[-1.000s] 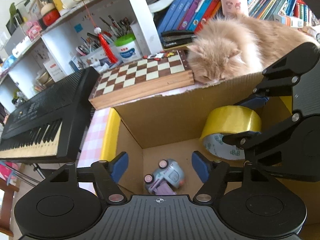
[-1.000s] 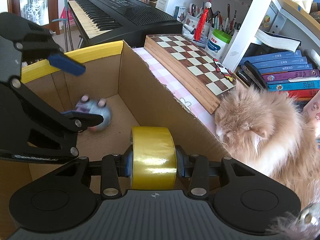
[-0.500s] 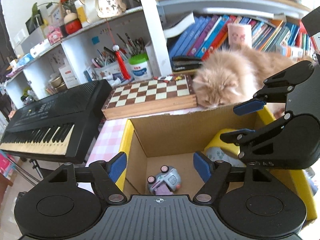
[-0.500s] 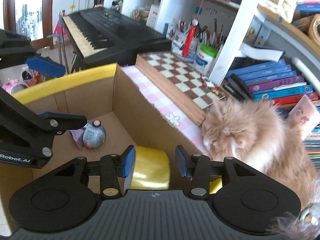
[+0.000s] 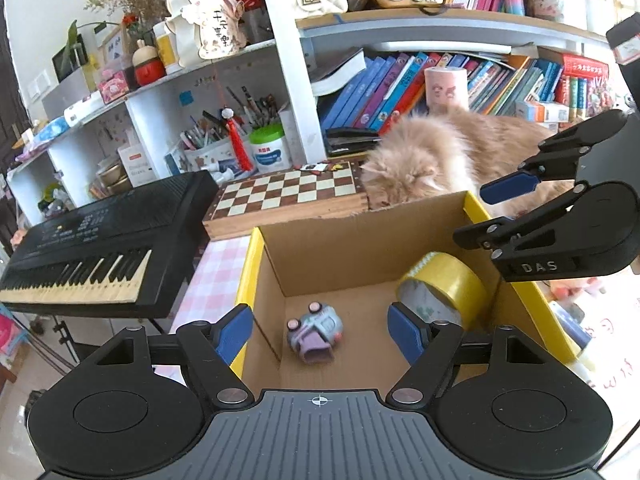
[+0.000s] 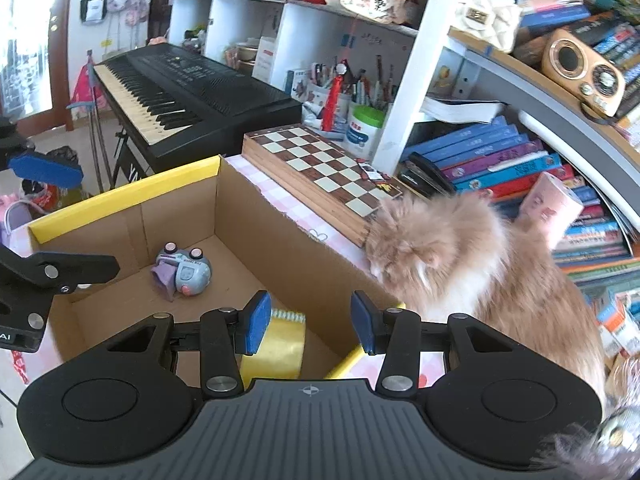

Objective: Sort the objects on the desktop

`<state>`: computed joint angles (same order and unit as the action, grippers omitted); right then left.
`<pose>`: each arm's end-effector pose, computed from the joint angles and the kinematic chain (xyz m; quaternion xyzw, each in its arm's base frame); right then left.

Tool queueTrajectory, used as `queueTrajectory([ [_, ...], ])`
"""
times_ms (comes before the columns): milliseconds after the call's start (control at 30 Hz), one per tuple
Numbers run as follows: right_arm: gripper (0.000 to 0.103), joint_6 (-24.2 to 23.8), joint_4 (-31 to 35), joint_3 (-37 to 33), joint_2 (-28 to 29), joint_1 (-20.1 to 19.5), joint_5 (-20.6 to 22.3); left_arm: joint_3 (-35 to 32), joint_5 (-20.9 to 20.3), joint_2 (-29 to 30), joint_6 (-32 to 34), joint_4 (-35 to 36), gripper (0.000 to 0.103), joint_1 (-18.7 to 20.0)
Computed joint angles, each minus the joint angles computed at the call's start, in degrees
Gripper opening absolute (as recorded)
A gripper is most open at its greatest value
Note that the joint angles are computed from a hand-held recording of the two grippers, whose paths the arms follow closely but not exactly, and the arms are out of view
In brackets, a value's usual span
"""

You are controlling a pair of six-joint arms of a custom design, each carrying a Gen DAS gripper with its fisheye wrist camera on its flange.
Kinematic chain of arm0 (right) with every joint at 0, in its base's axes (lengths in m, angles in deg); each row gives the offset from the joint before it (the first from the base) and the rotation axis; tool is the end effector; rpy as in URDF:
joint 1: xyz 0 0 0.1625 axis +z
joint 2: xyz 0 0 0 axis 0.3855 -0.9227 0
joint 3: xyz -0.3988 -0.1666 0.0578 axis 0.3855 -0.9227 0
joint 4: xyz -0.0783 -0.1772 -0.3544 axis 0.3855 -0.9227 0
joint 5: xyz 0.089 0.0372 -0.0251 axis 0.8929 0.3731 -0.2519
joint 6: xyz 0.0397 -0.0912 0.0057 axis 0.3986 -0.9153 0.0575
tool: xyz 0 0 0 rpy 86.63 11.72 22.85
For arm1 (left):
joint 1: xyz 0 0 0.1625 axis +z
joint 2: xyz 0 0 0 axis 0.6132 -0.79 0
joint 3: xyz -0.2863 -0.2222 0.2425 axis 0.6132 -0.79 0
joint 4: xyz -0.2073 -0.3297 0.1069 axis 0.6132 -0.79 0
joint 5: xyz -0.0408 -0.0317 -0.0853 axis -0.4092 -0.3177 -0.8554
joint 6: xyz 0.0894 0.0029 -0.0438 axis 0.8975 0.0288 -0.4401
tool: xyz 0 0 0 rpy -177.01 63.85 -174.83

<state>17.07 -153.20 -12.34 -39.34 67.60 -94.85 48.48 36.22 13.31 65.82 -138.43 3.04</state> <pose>0.1229 -0.8019 0.3589 0.5208 -0.7815 0.2375 0.2482 -0.4438 -0.6823 0.0382 0.2069 0.7969 -0.3770 0.4243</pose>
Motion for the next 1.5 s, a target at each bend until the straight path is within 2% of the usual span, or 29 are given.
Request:
queueTrajectory([
  [400,0.042,4.0,-8.4,14.7,-9.8,-1.3,1.1,11.2,-0.9,-4.9,-2.1,-6.0,0.078,-3.1],
  [533,0.042,6.3,-12.0,20.5,-13.5,-1.6,1.5,15.3,-1.2,-6.7,-3.8,-7.3,0.081,-4.3],
  [867,0.043,10.3,-20.3,33.5,-21.9,-2.6,1.3,23.9,-2.8,-10.6,-8.1,-7.1,0.082,-7.4],
  [1100,0.043,12.8,-24.5,41.8,-26.7,-3.6,0.0,29.6,-1.9,-12.5,-16.1,-5.3,0.082,-9.4],
  [1267,0.043,14.5,-28.4,47.3,-29.1,-4.3,-0.8,32.8,-1.3,-13.9,-24.3,-0.7,0.082,-10.6],
  [1500,0.044,18.5,-30.5,52.9,-31.9,-5.5,-2.4,35.7,-2.2,-15.2,-35.7,6.2,0.082,-12.0],
])
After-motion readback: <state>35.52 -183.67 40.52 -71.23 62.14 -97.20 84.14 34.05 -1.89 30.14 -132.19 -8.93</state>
